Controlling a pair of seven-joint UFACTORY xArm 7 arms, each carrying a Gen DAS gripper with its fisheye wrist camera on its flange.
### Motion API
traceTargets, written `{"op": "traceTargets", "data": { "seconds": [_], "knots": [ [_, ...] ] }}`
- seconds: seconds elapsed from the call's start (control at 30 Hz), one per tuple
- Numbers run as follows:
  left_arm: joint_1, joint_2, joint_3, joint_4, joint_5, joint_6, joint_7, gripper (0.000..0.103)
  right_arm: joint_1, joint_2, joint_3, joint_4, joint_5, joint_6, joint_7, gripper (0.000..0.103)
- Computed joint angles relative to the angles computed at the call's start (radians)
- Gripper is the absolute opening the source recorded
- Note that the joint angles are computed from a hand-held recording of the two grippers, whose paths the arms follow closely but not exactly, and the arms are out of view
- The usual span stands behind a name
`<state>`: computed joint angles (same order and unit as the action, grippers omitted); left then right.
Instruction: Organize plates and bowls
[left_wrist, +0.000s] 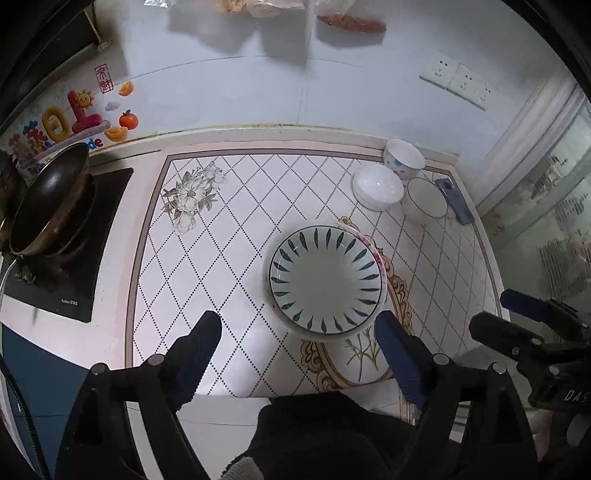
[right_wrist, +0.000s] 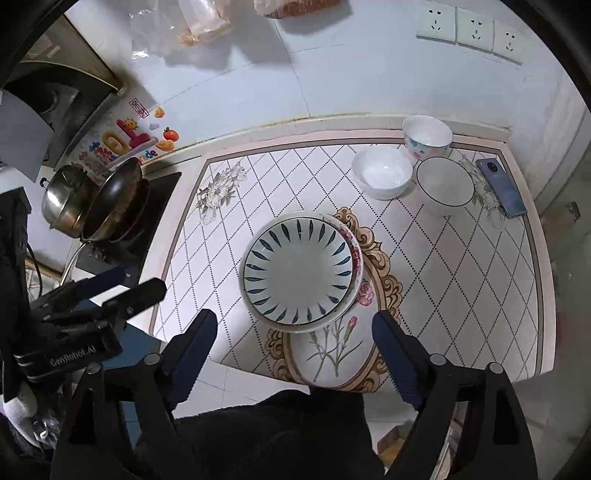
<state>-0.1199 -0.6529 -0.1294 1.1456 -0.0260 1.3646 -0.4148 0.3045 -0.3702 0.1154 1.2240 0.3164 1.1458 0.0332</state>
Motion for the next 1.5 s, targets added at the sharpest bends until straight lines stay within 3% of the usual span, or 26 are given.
{"op": "traceTargets", "data": {
  "seconds": [0.23, 0.4, 0.53, 0.67, 0.83, 0.97, 1.2, 1.27, 1.33, 1.37, 1.43, 1.5],
  "knots": [
    [-0.001, 0.014, -0.009, 0.003, 0.003, -0.016, -0.004, 0.085, 0.0, -0.03, -0.015, -0.029, 0.027, -0.011, 0.025, 0.091],
    [0.015, 0.115, -0.04, 0.045, 0.051, -0.119, -0.051, 0.085, -0.011, 0.022, -0.072, -0.03, 0.128, -0.043, -0.026, 0.091],
    [0.013, 0.287, -0.055, 0.145, 0.102, -0.196, -0.091, 0.085, -0.056, 0.155, -0.118, 0.033, 0.218, -0.077, -0.082, 0.091],
    [-0.02, 0.522, -0.022, 0.301, 0.084, -0.222, -0.082, 0.085, -0.12, 0.324, -0.12, 0.132, 0.289, -0.121, -0.127, 0.09],
    [-0.053, 0.83, 0.022, 0.545, 0.027, -0.191, -0.036, 0.08, -0.204, 0.602, -0.083, 0.337, 0.349, -0.11, -0.13, 0.072],
    [-0.059, 1.059, 0.041, 0.774, -0.025, -0.101, -0.002, 0.067, -0.24, 0.793, -0.037, 0.498, 0.324, -0.093, -0.063, 0.063],
    [-0.097, 1.349, 0.064, 1.123, 0.01, 0.024, 0.09, 0.066, -0.279, 0.993, 0.048, 0.664, 0.314, -0.092, 0.042, 0.038],
    [-0.108, 1.414, 0.07, 1.213, 0.019, 0.063, 0.121, 0.057, -0.277, 1.023, 0.058, 0.698, 0.295, -0.094, 0.058, 0.036],
    [-0.117, 1.513, 0.073, 1.367, 0.02, 0.149, 0.151, 0.035, -0.254, 1.054, 0.051, 0.742, 0.243, -0.092, 0.097, 0.035],
    [-0.122, 1.556, 0.076, 1.432, 0.019, 0.189, 0.16, 0.033, -0.252, 1.068, 0.054, 0.758, 0.233, -0.092, 0.107, 0.034],
    [-0.126, 1.568, 0.082, 1.438, 0.015, 0.194, 0.17, 0.02, -0.239, 1.098, 0.052, 0.798, 0.196, -0.085, 0.136, 0.029],
    [-0.126, 1.523, 0.085, 1.346, 0.01, 0.149, 0.17, 0.016, -0.227, 1.121, 0.05, 0.832, 0.162, -0.084, 0.154, 0.024]
  ]
}}
